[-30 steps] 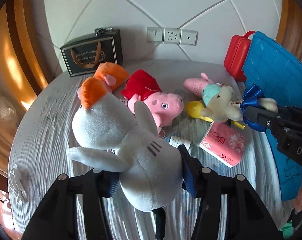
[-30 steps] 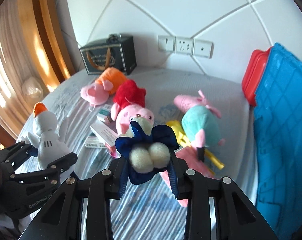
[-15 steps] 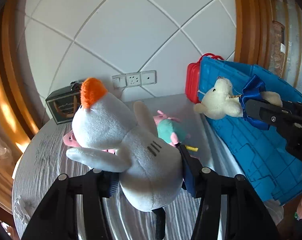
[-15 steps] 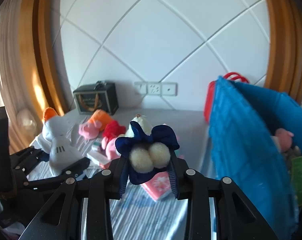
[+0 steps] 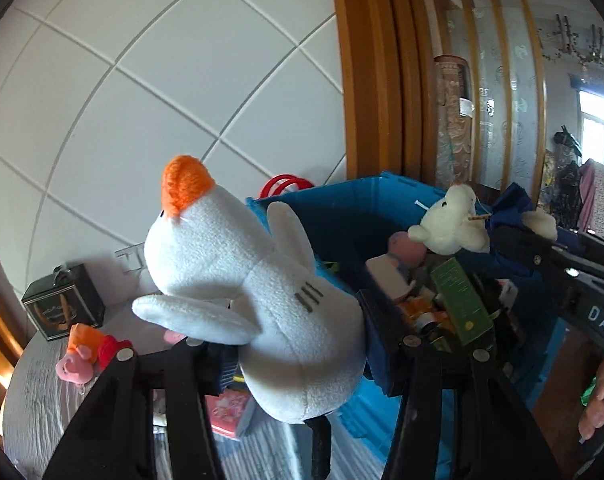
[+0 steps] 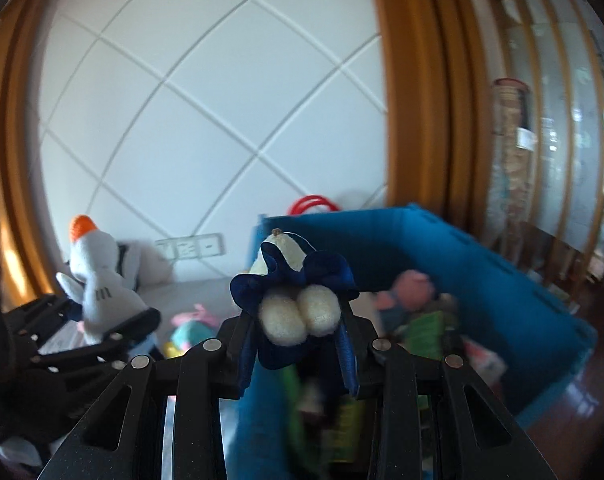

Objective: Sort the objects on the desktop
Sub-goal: 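Carry the plush toys over the blue crate and lower them in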

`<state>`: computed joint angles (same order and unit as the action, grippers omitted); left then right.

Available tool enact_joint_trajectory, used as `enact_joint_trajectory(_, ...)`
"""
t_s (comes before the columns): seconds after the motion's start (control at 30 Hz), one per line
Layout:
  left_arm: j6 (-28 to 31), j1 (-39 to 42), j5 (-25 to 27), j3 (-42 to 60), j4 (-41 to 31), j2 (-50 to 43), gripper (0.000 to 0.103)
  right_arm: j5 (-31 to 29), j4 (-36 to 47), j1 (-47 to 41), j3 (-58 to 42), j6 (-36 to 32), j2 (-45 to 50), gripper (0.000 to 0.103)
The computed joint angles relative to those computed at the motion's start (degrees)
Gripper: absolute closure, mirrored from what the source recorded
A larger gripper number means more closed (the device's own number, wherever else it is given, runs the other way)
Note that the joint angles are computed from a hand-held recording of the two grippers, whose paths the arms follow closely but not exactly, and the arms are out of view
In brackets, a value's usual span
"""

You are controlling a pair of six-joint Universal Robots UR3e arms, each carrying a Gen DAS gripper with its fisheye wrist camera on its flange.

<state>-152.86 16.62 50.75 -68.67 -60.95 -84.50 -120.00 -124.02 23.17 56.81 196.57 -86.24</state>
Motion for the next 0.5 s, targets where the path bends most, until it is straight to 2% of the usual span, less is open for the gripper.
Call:
enact_joint_trajectory(0.13,-6.1,-14.6,9.8,7.2,1.9,-5.0,0.051,5.7,-0.3,-11.3,12.5,-2.2,-12.5,0.069)
enact_joint_trajectory(0.2,-8.7,-21.9,15.4,12.2,0.5,-9.0,0.051,10.4,0.5,-18.2,16.8,-4.1,-17.3,0.069)
enact_joint_trajectory(0.3,-11.0,-29.1,20.6,18.9,-2.9,-14.5,0.051,17.3,0.6,-27.9,22.4,-7.4,-22.0,0.069)
enact_joint_trajectory(0.37,-12.0,-32.4,23.1,22.1,-4.6,-17.4,0.051,21.9,1.8,-34.0,25.1,-9.7,-25.2,0.069)
enact_joint_trajectory(0.5,-13.0,-35.9,25.5,26.1,-7.1,-21.3,0.051,27.2,3.0,-41.6,27.9,-13.4,-27.8,0.069)
